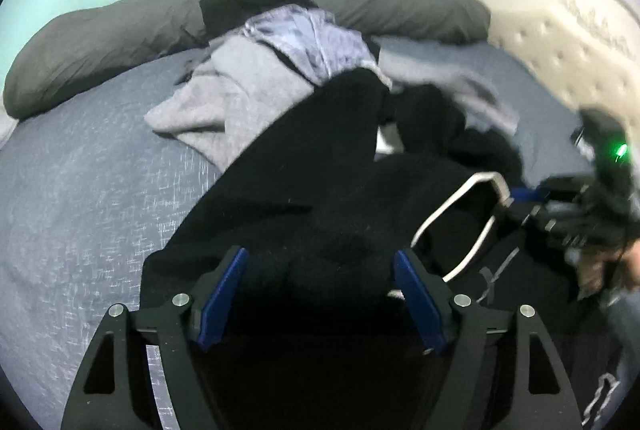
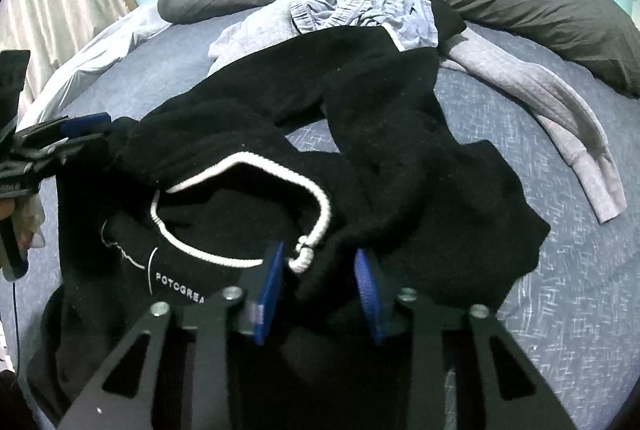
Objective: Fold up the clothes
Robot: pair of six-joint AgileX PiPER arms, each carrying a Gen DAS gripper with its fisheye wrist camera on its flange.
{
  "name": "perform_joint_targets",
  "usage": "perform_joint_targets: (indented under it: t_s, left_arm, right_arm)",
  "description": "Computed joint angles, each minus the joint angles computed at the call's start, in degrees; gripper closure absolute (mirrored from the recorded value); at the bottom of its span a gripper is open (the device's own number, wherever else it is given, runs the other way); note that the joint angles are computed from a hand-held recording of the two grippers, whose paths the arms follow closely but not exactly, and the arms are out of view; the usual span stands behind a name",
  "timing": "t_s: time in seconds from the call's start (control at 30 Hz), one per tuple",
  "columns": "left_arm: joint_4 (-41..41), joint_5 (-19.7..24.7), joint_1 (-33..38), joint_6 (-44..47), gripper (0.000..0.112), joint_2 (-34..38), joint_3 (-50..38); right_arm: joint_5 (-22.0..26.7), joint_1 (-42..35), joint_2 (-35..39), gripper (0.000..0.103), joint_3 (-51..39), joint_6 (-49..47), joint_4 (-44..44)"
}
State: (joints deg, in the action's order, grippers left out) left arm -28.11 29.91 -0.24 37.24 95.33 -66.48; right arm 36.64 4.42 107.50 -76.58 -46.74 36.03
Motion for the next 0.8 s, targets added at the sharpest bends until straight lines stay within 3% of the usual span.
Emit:
perform_joint_targets:
  t_s: [0.07,0.13,0.2,0.3,0.53,0.8]
  left_arm:
    - [0.4,-0.2,0.0,-1.0,0.037,1.2,-0.6]
    - [1.1,-0.3,0.0,-2.1,0.055,2.4,-1.2]
    - [4.4,-0.8,-0.3,-5.3,0.086,2.9,-1.5]
    - [2.7,0.5,0.7,-4.0,0.096,2.4,-1.7]
    - [5.4,3.5,1.3,-6.8,0.102,-4.7,-1.1]
    - [7.6,13.0,4.2,-10.9,0.104,-15.6,-4.9]
  right_arm:
    - [0.4,-0.6,0.1,0.085,0.3,-1.0,1.6]
    - [-0.1,-0.8,-0.5,0.088,1.2,-2.1,2.6]
    - [-0.4,-1.0,-1.3,0.089,1.8,-3.0,3.5]
    - [-1.0,-1.4,-2.9,0.091,3.0,-4.4,5.1]
    - [-1.5,-2.7,-10.3,0.092,6.5,-8.7,10.0]
    - [5.5,-5.0,-22.6,0.093,4.2,-3.3,7.8]
